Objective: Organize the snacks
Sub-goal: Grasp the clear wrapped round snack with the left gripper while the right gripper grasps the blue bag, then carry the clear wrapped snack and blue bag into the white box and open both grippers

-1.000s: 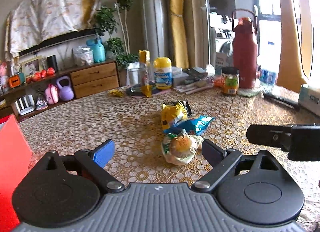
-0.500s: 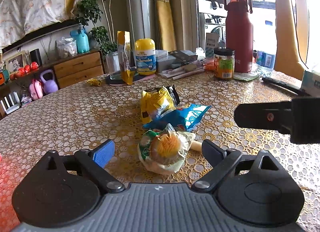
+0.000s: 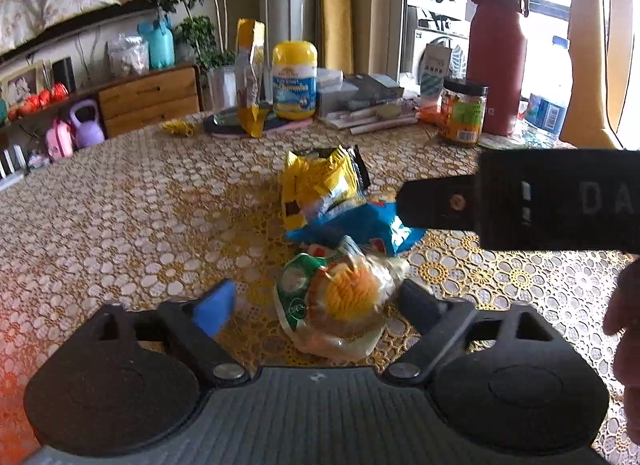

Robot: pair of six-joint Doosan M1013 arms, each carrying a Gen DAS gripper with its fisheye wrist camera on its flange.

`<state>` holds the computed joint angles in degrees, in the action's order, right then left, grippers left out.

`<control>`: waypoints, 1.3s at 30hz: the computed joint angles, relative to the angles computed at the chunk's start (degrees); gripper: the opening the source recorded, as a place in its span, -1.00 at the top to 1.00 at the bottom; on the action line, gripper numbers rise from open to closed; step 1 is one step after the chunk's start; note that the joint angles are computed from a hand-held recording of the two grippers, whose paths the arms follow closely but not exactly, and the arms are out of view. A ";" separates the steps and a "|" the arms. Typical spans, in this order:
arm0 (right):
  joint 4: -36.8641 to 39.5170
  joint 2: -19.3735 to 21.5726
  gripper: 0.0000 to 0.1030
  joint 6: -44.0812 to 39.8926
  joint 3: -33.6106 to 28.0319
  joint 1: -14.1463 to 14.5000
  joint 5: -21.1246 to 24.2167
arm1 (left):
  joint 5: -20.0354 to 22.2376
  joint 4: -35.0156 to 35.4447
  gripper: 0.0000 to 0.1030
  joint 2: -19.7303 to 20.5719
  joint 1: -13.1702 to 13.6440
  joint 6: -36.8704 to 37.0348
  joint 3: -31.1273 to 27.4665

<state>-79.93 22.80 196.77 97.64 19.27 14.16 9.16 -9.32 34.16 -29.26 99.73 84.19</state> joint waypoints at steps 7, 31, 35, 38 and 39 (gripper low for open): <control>12.95 1.70 -0.96 -15.41 -2.92 -0.38 -0.57 | -0.25 -5.81 0.03 -0.21 0.02 6.48 0.42; 35.03 4.33 0.05 -34.21 -6.23 -1.22 -1.82 | -3.49 -6.58 0.12 -4.37 1.48 1.84 5.82; 26.06 3.18 0.07 -23.51 -4.57 -0.75 -1.93 | -4.78 -2.38 0.12 -6.13 1.58 -3.28 7.78; 15.28 1.82 0.08 -11.55 -2.71 0.01 -1.31 | -5.89 4.76 0.12 -7.64 1.65 -11.12 9.46; 13.09 1.35 0.08 -9.11 -2.13 0.25 -1.12 | -6.29 10.74 0.12 -8.18 1.64 -17.27 10.08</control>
<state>-66.84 24.15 187.66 95.51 19.52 13.04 2.87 1.42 25.98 -27.62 82.46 94.28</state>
